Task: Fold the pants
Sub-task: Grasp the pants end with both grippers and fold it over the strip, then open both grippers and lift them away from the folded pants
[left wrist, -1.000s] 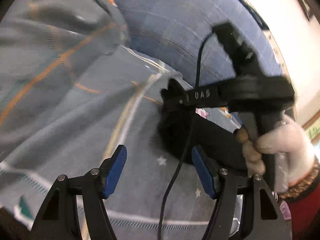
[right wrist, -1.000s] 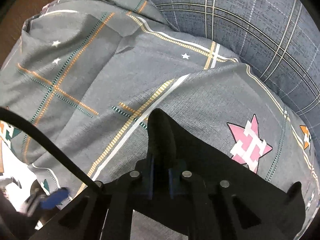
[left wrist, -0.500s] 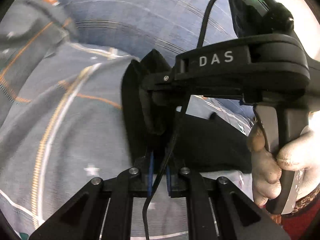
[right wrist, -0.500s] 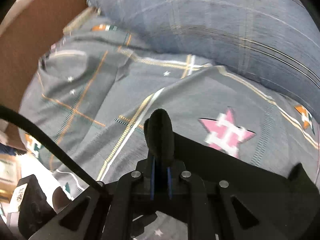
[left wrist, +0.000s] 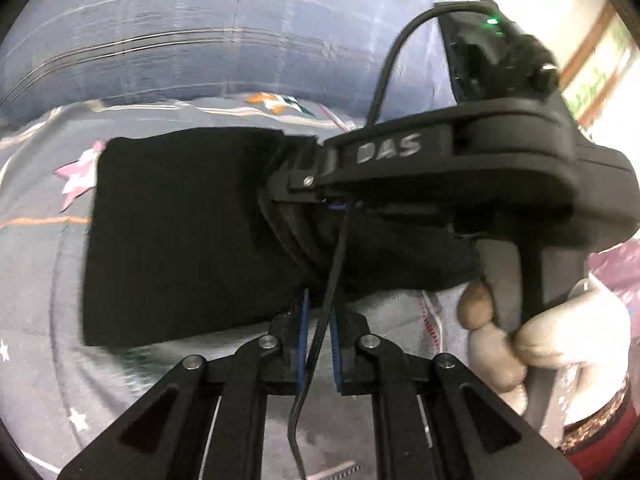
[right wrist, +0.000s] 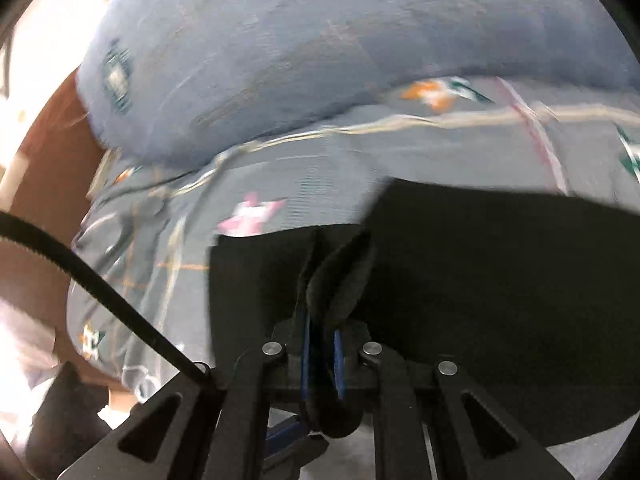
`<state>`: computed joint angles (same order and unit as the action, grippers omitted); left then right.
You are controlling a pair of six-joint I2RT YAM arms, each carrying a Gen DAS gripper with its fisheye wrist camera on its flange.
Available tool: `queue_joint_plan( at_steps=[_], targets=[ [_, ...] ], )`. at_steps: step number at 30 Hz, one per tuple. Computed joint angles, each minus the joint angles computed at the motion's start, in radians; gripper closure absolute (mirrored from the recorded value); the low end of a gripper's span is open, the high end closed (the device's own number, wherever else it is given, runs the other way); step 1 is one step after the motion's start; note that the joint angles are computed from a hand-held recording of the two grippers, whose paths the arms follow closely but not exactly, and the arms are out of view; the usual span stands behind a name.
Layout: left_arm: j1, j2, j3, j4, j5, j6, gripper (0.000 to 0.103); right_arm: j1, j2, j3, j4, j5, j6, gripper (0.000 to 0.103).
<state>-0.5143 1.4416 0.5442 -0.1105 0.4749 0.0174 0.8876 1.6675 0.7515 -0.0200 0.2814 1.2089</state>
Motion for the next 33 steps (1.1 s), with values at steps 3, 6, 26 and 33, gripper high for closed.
queue_joint_plan(
  at_steps=[3,6,26,33],
  targets=[
    [0.002,-0.053,-0.004,-0.085,0.043,0.042,0.093,-0.015,-0.032,-0.121,0.106,-0.003,0.049,0.078],
    [0.129,-0.187,-0.023,-0.267,0.169,0.175,0.077,0.008,-0.136,-0.228,0.168,0.046,0.071,0.05],
    [0.666,-0.22,-0.026,-0.493,0.274,0.446,0.06,0.01,0.05,-0.163,0.423,0.048,0.02,0.051],
    [0.7,-0.075,0.004,-0.436,0.31,0.435,0.058,0.033,-0.033,-0.057,0.313,0.05,-0.037,0.048]
  ],
)
